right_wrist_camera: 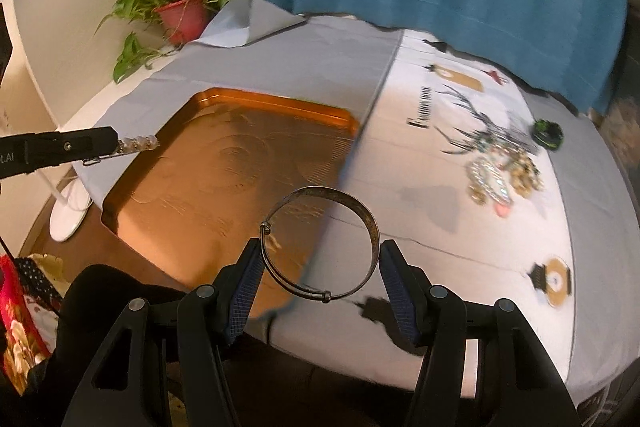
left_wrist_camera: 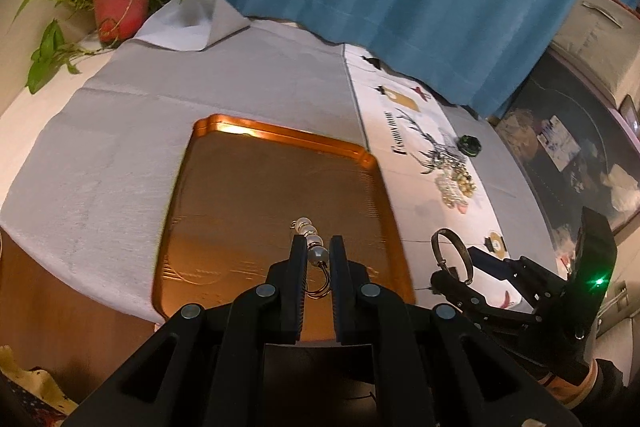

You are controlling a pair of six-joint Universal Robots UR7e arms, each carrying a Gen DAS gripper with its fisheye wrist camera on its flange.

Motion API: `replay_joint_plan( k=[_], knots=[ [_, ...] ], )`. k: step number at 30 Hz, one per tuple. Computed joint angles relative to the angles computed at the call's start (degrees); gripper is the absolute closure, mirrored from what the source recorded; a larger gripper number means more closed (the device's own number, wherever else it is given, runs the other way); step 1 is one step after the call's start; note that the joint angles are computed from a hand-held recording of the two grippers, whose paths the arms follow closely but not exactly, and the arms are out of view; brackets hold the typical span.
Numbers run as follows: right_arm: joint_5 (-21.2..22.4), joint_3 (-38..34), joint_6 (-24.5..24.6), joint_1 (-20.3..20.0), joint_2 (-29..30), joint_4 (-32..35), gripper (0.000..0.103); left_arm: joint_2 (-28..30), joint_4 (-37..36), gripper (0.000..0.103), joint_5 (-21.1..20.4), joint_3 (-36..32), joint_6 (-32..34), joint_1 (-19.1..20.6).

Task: Organize jewelry
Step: 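Carry both pieces to the orange tray and open both tools to release them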

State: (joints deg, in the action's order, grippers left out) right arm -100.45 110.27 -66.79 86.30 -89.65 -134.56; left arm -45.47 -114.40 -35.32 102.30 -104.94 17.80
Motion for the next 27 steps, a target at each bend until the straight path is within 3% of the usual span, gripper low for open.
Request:
replay_joint_plan(
  k=[18, 21, 22, 23, 24, 25, 27],
  knots=[
    [-1.9, 3.2, 0.7, 5.0, 6.9, -5.9, 0.043, -2.6, -5.1, 0.094, -0.6, 4.8, 3.5, 4.8],
    [-1.9, 2.9, 1.5, 5.2, 8.5, -6.6, 0.042, -1.6, -1.1, 0.092, -1.3, 2.7, 4.1, 6.2],
    [-1.9, 2.8, 1.7, 5.2, 8.7, -6.7, 0.041, -1.0, 1.8, 0.08, -2.1, 1.3, 4.0, 6.8],
    [-2.5, 2.9, 1.9, 5.4, 9.3, -7.7, 0.034, -0.3, 6.5, 0.052, -3.2, -0.7, 2.1, 7.4],
    [-3.5, 3.2, 1.8, 5.6, 9.6, -8.8, 0.026, 0.1, 10.0, 0.036, -3.7, -2.0, 0.1, 7.6],
    [-5.0, 3.7, 1.2, 5.9, 9.8, -10.6, 0.015, 0.8, 15.3, 0.012, -4.1, -3.8, -3.3, 7.6],
    [-5.5, 4.4, -0.5, 5.7, 9.3, -11.8, 0.014, 1.8, 23.1, 0.006, -3.4, -5.8, -9.6, 6.6]
  ],
)
